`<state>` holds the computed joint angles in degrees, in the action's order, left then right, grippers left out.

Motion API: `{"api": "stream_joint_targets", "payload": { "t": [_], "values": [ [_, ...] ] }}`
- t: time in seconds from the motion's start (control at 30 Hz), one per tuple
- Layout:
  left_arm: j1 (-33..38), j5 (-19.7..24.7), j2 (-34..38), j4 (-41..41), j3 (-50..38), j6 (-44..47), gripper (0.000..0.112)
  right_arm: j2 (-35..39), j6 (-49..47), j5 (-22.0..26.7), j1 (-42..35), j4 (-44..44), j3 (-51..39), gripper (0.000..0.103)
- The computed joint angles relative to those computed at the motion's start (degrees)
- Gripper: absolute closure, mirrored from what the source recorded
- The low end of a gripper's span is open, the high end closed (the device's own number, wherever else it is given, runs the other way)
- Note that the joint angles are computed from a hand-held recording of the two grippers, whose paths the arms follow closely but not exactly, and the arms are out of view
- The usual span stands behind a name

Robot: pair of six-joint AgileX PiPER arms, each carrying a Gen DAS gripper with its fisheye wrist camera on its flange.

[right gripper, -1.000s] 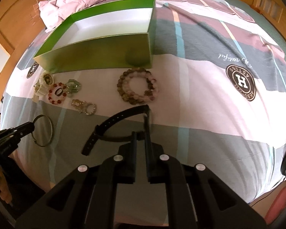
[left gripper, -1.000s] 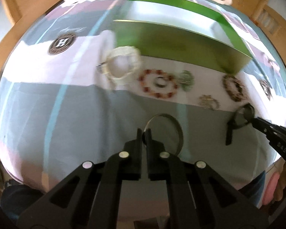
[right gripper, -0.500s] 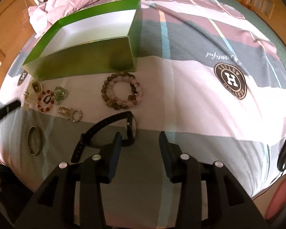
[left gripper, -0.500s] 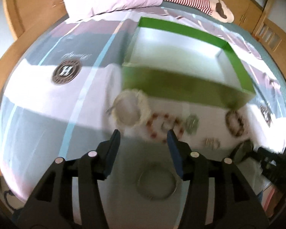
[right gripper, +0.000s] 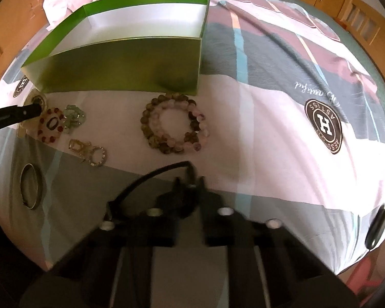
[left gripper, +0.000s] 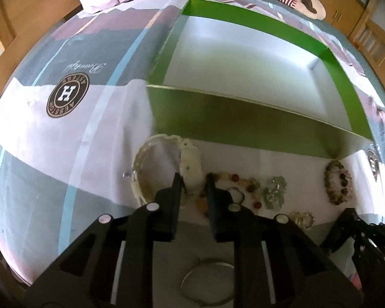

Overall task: Organize jewelry
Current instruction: 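Lower glasses and white watch into the green box while opening both tools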

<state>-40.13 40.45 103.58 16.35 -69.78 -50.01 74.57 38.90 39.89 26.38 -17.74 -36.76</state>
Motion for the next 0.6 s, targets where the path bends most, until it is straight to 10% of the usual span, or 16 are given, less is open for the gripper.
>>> {"api": "stream_joint_targets", "payload": {
  "t": [0.3, 0.6],
  "values": [
    [-4.0, 1.9, -12.5, 3.5, 5.3, -4.7, 0.094, -10.0, -0.2, 7.8, 3.2, -1.1, -4.9, 0.095],
    [-4.2, 9.7, -10.1, 7.2, -15.3, 3.5, 0.094, -5.1, -4.3, 8.8, -0.4, -5.2, -24.0, 0.095]
  ]
}}
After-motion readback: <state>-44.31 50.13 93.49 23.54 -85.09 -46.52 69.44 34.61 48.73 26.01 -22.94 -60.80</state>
